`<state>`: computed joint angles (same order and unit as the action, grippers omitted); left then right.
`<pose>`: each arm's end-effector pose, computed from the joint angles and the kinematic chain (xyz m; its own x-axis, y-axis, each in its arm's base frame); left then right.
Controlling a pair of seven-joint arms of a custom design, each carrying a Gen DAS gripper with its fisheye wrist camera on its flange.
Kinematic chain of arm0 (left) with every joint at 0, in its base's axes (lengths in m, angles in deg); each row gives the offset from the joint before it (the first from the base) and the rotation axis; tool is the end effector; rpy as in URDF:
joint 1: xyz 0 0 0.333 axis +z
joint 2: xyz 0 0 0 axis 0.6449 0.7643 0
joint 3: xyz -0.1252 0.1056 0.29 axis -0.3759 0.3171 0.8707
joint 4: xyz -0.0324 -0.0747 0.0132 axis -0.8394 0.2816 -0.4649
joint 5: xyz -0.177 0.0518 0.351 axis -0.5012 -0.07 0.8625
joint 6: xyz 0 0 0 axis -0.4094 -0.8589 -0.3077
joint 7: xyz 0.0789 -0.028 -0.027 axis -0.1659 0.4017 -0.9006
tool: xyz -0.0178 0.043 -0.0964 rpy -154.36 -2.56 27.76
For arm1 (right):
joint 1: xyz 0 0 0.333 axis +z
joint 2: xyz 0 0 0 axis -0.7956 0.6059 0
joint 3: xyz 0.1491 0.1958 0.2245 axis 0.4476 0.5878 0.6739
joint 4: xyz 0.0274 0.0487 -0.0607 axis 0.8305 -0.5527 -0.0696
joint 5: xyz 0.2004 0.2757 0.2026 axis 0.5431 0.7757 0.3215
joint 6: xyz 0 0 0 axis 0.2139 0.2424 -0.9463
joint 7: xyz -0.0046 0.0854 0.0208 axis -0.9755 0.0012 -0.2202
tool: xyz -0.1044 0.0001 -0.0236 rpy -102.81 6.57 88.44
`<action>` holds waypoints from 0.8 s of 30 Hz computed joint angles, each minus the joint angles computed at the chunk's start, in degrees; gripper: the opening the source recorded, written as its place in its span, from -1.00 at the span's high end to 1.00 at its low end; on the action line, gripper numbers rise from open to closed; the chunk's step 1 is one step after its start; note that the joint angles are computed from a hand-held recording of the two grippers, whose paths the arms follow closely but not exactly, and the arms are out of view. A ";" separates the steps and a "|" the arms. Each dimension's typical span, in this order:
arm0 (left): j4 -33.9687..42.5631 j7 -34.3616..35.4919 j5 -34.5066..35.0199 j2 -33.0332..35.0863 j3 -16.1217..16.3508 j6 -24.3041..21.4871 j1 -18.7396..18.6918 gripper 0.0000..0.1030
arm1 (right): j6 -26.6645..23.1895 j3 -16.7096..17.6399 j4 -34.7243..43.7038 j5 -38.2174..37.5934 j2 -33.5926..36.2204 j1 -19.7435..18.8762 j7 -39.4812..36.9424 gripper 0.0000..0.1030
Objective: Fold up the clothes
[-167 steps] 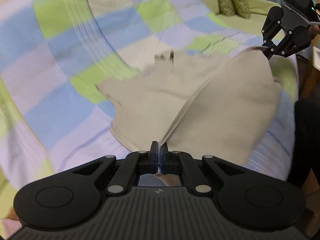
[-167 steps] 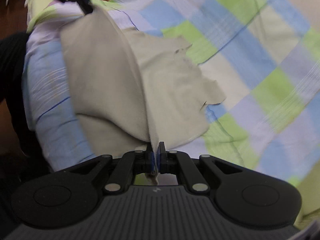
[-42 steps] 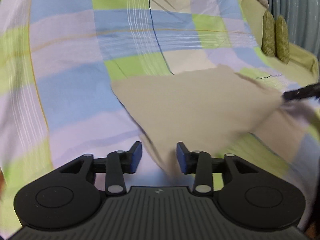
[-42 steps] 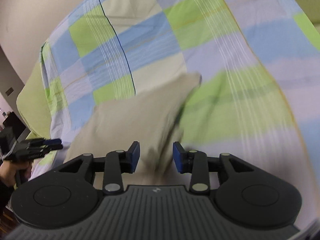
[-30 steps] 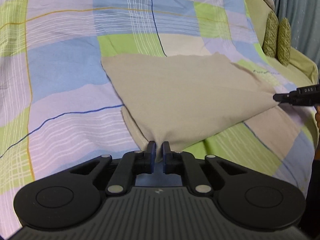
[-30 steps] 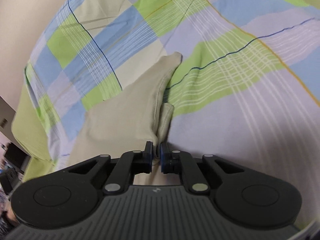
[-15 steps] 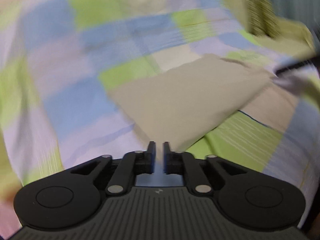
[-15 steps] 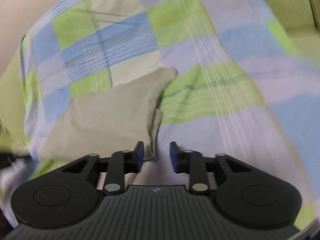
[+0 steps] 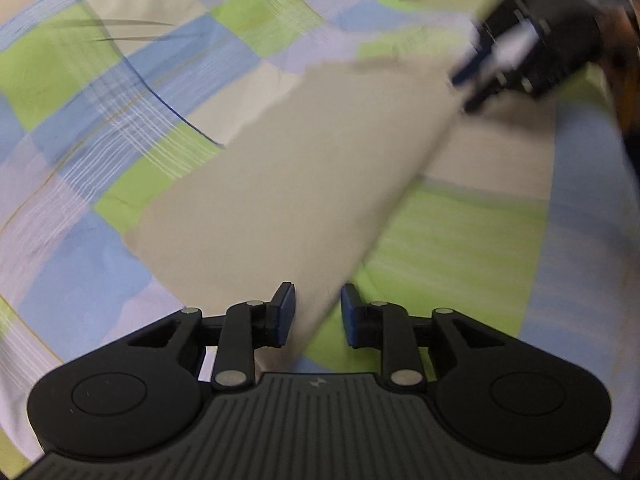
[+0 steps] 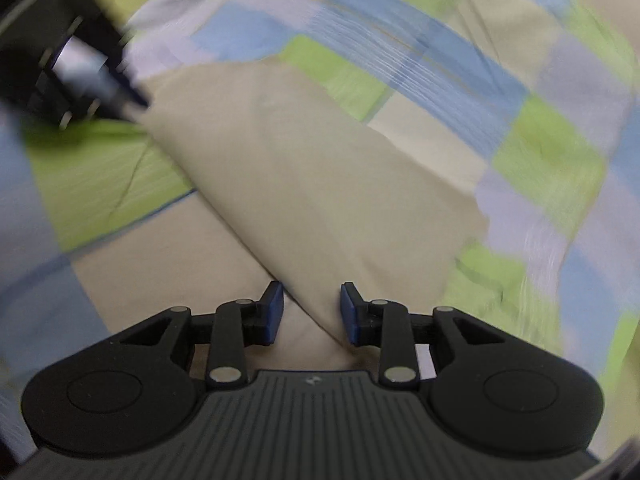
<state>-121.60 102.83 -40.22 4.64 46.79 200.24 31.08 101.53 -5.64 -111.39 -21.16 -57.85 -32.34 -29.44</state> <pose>0.3576 -0.2740 0.4839 -0.3056 -0.9050 -0.2958 -0.6433 0.4253 -0.6366 0.4860 0.1461 0.4573 0.8676 -0.4528 0.2054 -0.1894 -0.6829 -0.7055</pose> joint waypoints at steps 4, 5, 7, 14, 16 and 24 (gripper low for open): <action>7.23 8.06 0.57 6.21 3.87 2.47 1.12 0.15 | -7.39 -3.02 0.06 6.70 -2.19 -3.06 13.45 0.10; 9.56 10.40 0.73 8.55 4.83 3.56 1.44 0.02 | -8.24 -3.24 0.03 7.51 -2.21 -3.76 16.51 0.10; 15.70 17.56 -2.97 15.71 8.22 6.57 0.75 -0.12 | -10.58 -3.85 -0.30 10.39 -2.01 -4.93 21.71 0.10; 35.15 50.07 -31.51 37.21 9.16 7.22 1.72 -0.12 | -12.72 -2.49 -2.46 21.57 -0.06 -7.51 21.13 0.01; 41.49 57.18 -37.33 42.84 7.43 4.22 3.33 -0.12 | -12.14 -1.92 -2.92 22.70 -0.19 -7.77 18.08 0.01; 57.95 66.55 -40.40 52.67 9.01 -14.26 1.91 -0.29 | -15.24 -2.03 -2.76 22.41 0.27 -9.01 13.48 -0.07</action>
